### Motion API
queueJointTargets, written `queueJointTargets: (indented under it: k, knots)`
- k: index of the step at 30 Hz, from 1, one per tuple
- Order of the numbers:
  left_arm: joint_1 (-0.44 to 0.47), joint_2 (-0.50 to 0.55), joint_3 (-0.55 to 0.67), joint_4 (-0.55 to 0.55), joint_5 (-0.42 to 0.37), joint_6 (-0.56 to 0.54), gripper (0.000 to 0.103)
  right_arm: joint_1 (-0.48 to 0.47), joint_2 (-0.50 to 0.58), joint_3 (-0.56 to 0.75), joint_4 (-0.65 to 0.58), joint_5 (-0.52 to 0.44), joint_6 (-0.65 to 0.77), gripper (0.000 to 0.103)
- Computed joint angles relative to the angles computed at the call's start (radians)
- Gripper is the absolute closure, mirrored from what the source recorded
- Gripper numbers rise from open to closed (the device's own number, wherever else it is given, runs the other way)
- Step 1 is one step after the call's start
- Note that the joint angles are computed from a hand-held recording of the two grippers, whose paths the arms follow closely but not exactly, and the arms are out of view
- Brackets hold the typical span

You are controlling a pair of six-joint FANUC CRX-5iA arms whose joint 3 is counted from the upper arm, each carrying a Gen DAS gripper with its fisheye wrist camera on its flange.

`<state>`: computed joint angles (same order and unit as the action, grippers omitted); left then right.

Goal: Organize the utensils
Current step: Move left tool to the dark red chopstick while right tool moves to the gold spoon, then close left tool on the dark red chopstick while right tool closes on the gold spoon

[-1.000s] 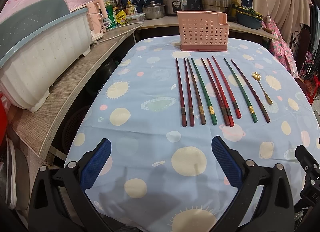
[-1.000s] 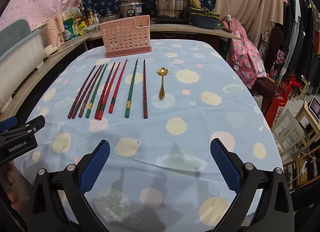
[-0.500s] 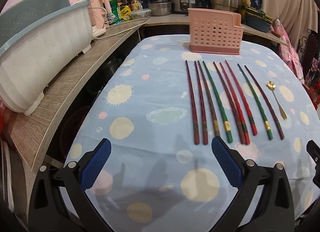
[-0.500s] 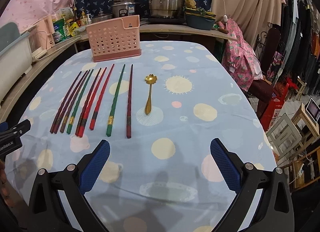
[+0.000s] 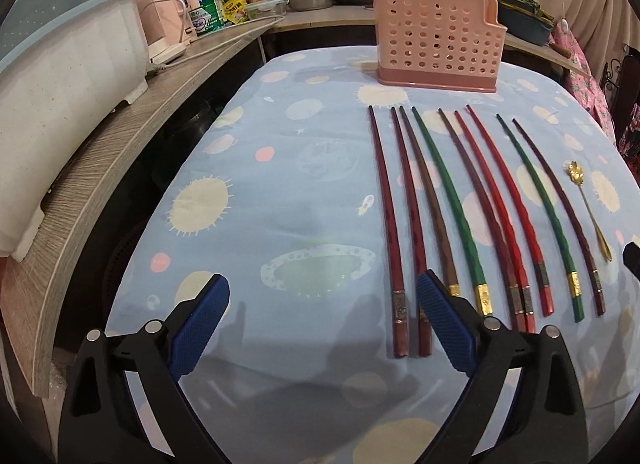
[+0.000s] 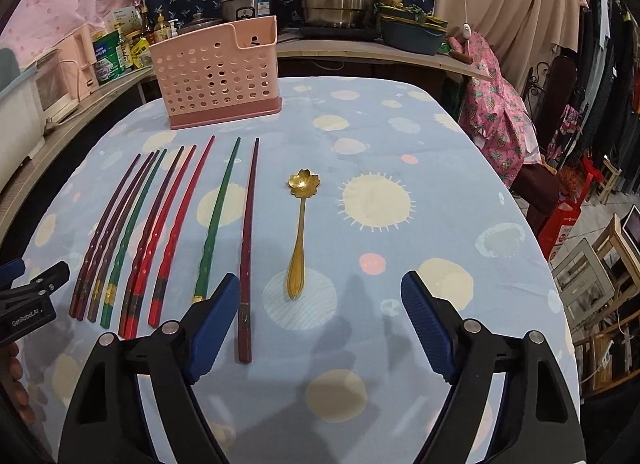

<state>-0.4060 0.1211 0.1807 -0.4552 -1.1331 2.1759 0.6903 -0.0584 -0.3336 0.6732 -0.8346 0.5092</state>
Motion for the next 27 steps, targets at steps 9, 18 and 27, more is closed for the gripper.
queueJointTargets:
  k: [9, 18, 27]
  knots:
    - [0.014, 0.011, -0.019, 0.030, 0.010, -0.018, 0.014, -0.039, 0.061, 0.062, -0.071, 0.016, 0.062, 0.041]
    - [0.045, -0.002, -0.051, 0.089, 0.034, -0.030, 0.027, -0.056, 0.106, 0.113, -0.158, 0.022, 0.143, 0.064]
    - [0.063, -0.021, -0.087, 0.183, 0.088, -0.091, 0.063, -0.057, 0.091, 0.091, -0.165, 0.042, 0.153, 0.083]
